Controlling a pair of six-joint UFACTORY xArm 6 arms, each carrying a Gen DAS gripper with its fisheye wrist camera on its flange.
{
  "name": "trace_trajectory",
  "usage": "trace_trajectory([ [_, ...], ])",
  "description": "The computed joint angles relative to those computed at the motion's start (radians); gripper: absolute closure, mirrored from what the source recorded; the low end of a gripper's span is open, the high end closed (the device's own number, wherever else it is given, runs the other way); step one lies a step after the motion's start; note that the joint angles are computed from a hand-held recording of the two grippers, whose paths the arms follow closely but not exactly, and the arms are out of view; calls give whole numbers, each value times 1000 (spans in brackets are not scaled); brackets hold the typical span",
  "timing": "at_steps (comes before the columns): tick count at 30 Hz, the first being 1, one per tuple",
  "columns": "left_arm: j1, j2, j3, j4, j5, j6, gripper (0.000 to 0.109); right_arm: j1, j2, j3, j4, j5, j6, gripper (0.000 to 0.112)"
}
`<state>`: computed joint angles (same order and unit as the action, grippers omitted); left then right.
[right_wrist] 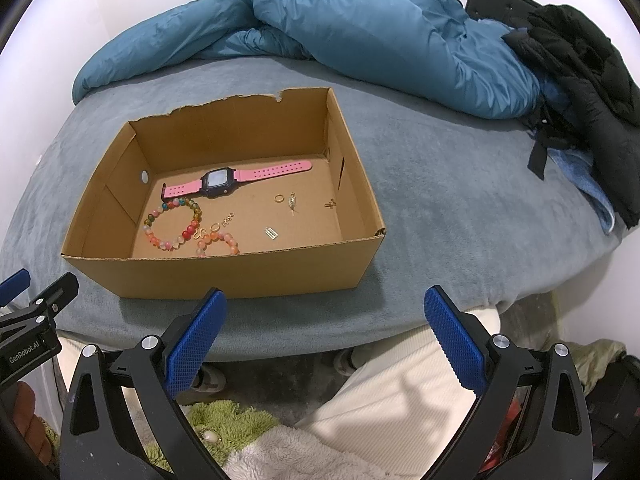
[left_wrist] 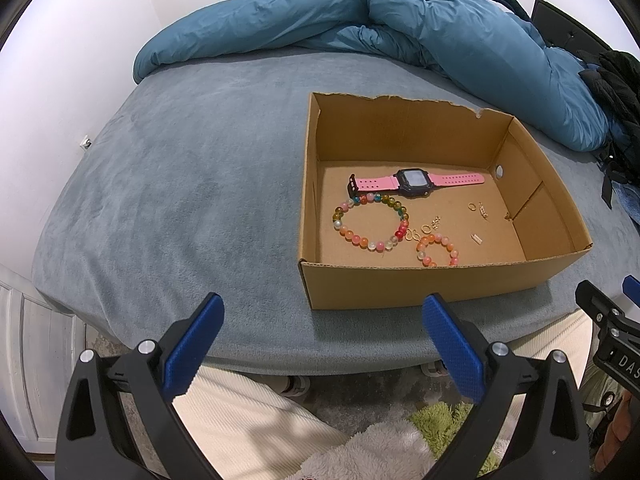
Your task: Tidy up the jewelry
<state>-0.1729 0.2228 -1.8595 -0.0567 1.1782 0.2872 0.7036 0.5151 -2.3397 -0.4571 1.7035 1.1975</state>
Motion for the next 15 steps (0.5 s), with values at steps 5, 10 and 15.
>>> trace_trajectory([
  [5, 0, -1, 2, 0, 0, 0, 11, 0, -2, 4, 0, -1, -1, 17],
  [10, 1, -4, 6, 0, -3, 1, 11, -1, -5, 8, 0, -4, 0, 17],
  [15, -1, -5, 8, 1, -4, -2, 11, 1, -5, 8, -2, -3, 1, 17],
])
